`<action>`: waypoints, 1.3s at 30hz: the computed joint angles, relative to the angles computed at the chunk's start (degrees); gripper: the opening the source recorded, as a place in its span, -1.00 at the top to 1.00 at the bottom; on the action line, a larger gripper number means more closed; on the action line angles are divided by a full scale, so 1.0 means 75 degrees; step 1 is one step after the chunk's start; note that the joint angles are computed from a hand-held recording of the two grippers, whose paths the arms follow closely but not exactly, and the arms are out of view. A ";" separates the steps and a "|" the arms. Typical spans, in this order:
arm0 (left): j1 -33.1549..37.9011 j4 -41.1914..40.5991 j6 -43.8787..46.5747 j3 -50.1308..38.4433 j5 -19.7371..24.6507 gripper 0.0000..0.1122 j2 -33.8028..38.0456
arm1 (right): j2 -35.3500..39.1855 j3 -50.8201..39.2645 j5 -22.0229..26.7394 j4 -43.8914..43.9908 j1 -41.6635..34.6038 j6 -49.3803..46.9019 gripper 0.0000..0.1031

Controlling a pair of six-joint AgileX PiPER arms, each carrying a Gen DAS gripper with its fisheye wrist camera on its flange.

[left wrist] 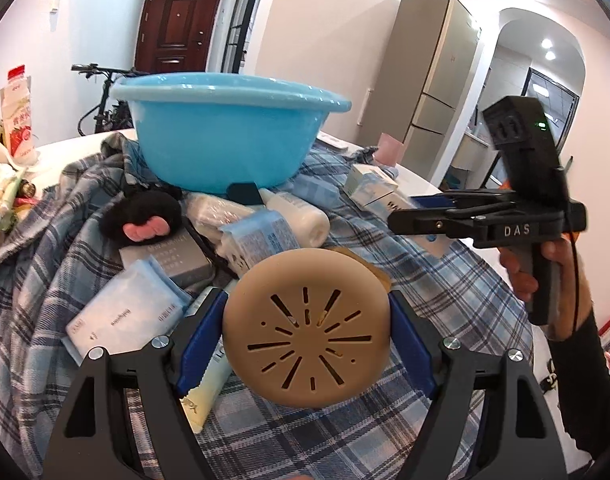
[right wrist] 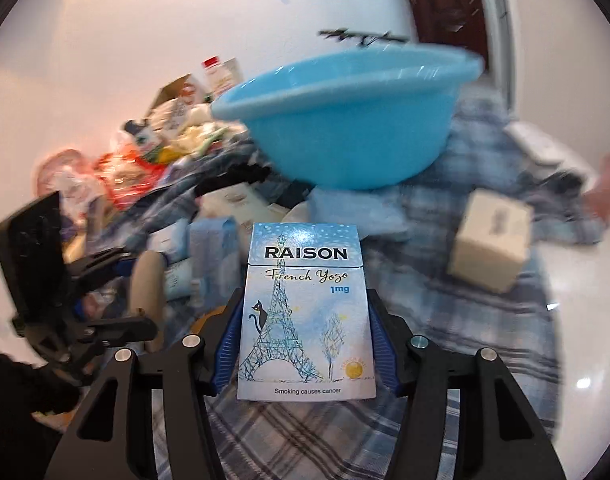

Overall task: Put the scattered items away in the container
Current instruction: 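Carry the tan lid and RAISON pack over the basin with both grippers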

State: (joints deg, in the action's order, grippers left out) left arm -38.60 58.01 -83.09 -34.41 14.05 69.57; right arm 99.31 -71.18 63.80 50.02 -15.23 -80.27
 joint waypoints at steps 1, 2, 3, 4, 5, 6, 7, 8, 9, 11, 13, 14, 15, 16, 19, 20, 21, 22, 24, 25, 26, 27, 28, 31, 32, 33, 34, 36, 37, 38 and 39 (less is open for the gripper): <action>-0.0115 0.0042 -0.0064 -0.0057 0.0248 -0.39 -0.0059 | -0.0268 0.0201 -0.0351 -0.0002 0.0096 0.0062 -0.14; -0.0233 0.0029 -0.0049 -0.0127 0.0534 -0.39 -0.0146 | -0.0455 0.0315 -0.0590 -0.0032 0.0158 0.0143 -0.14; -0.0330 -0.0047 0.0050 -0.0209 0.0807 -0.39 -0.0249 | -0.0634 0.0402 -0.0823 -0.0083 0.0218 0.0239 -0.14; -0.0413 -0.0137 0.0177 -0.0298 0.1071 -0.39 -0.0364 | -0.0814 0.0470 -0.1035 -0.0140 0.0285 0.0351 -0.14; -0.0509 -0.0233 0.0320 -0.0414 0.1385 -0.39 -0.0477 | -0.0968 0.0532 -0.1204 -0.0168 0.0397 0.0490 -0.14; -0.0597 -0.0333 0.0477 -0.0576 0.1742 -0.39 -0.0543 | -0.1110 0.0555 -0.1314 -0.0191 0.0501 0.0648 -0.14; -0.0700 -0.0372 0.0581 -0.0776 0.2162 -0.39 -0.0570 | -0.1257 0.0552 -0.1401 -0.0221 0.0599 0.0808 -0.14; -0.0787 -0.0387 0.0676 -0.0997 0.2580 -0.39 -0.0578 | -0.1422 0.0579 -0.1581 -0.0276 0.0749 0.0978 -0.14; -0.0746 -0.0489 0.0892 -0.1208 0.2824 -0.39 -0.0583 | -0.1628 0.0629 -0.1911 -0.0430 0.0999 0.1249 -0.14; -0.0408 -0.0948 0.1572 -0.1572 0.2887 -0.39 -0.0680 | -0.1998 0.0652 -0.2506 -0.0842 0.1484 0.1889 -0.14; 0.0018 -0.1498 0.2337 -0.1858 0.2713 -0.39 -0.0809 | -0.2200 0.0463 -0.2614 -0.0990 0.1742 0.2333 -0.14; 0.0173 -0.1644 0.2612 -0.2031 0.2704 -0.39 -0.0825 | -0.2288 0.0367 -0.2637 -0.1035 0.1819 0.2485 -0.14; 0.0247 -0.1614 0.2712 -0.2207 0.2779 -0.39 -0.0802 | -0.2402 0.0321 -0.2802 -0.1175 0.1950 0.2696 -0.14; 0.0282 -0.1506 0.2741 -0.2384 0.2906 -0.39 -0.0762 | -0.2503 0.0253 -0.2974 -0.1390 0.2119 0.2963 -0.14; 0.0502 -0.1428 0.2943 -0.2786 0.3013 -0.39 -0.0726 | -0.2626 -0.0127 -0.3179 -0.1878 0.2493 0.3732 -0.14; 0.0640 -0.1509 0.3089 -0.2932 0.2985 -0.39 -0.0701 | -0.2620 -0.0262 -0.3190 -0.1993 0.2581 0.3914 -0.14; 0.0773 -0.1570 0.3205 -0.3079 0.2949 -0.39 -0.0644 | -0.2598 -0.0414 -0.3188 -0.2073 0.2658 0.4079 -0.14; 0.0896 -0.1595 0.3286 -0.3228 0.2920 -0.39 -0.0571 | -0.2563 -0.0586 -0.3164 -0.2156 0.2737 0.4238 -0.14; 0.1104 -0.1557 0.3350 -0.3519 0.2924 -0.39 -0.0423 | -0.2506 -0.0846 -0.3202 -0.2362 0.2903 0.4536 -0.14; 0.1233 -0.1668 0.3519 -0.3668 0.2891 -0.39 -0.0349 | -0.2465 -0.0985 -0.3225 -0.2484 0.2987 0.4687 -0.14; 0.1378 -0.1864 0.3780 -0.3844 0.2837 -0.39 -0.0268 | -0.2404 -0.1127 -0.3207 -0.2552 0.3045 0.4785 -0.14; 0.1496 -0.2027 0.4000 -0.3991 0.2793 -0.39 -0.0201 | -0.2339 -0.1285 -0.3176 -0.2579 0.3076 0.4888 -0.14; 0.1579 -0.2138 0.4171 -0.4133 0.2780 -0.39 -0.0131 | -0.2275 -0.1436 -0.3150 -0.2616 0.3102 0.5001 -0.14; 0.1759 -0.2333 0.4573 -0.4547 0.2738 -0.39 0.0118 | -0.2010 -0.2050 -0.3018 -0.2815 0.3206 0.5374 -0.14; 0.1839 -0.2430 0.4723 -0.4699 0.2706 -0.39 0.0222 | -0.1923 -0.2237 -0.2976 -0.2868 0.3234 0.5466 -0.14; 0.1885 -0.2461 0.4784 -0.4827 0.2690 -0.39 0.0317 | -0.1827 -0.2430 -0.2938 -0.2911 0.3263 0.5559 -0.14; 0.1947 -0.2505 0.4849 -0.4955 0.2667 -0.39 0.0415 | -0.1692 -0.2705 -0.2886 -0.2948 0.3292 0.5697 -0.14; 0.2144 -0.2766 0.5171 -0.5276 0.2611 -0.39 0.0651 | -0.1413 -0.3230 -0.2803 -0.3079 0.3367 0.5979 -0.14; 0.2226 -0.2796 0.5237 -0.5408 0.2585 -0.39 0.0764 | -0.1253 -0.3502 -0.2789 -0.3165 0.3403 0.6163 -0.14; 0.2312 -0.2720 0.5213 -0.5547 0.2562 -0.39 0.0905 | -0.1064 -0.3796 -0.2740 -0.3237 0.3426 0.6368 -0.14; 0.2354 -0.2509 0.5054 -0.5656 0.2575 -0.39 0.1039 | -0.0810 -0.4159 -0.2654 -0.3280 0.3441 0.6594 -0.14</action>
State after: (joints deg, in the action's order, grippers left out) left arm -20.95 39.19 -45.19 -76.83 33.36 77.36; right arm 93.23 -102.37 43.89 25.43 10.58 -30.82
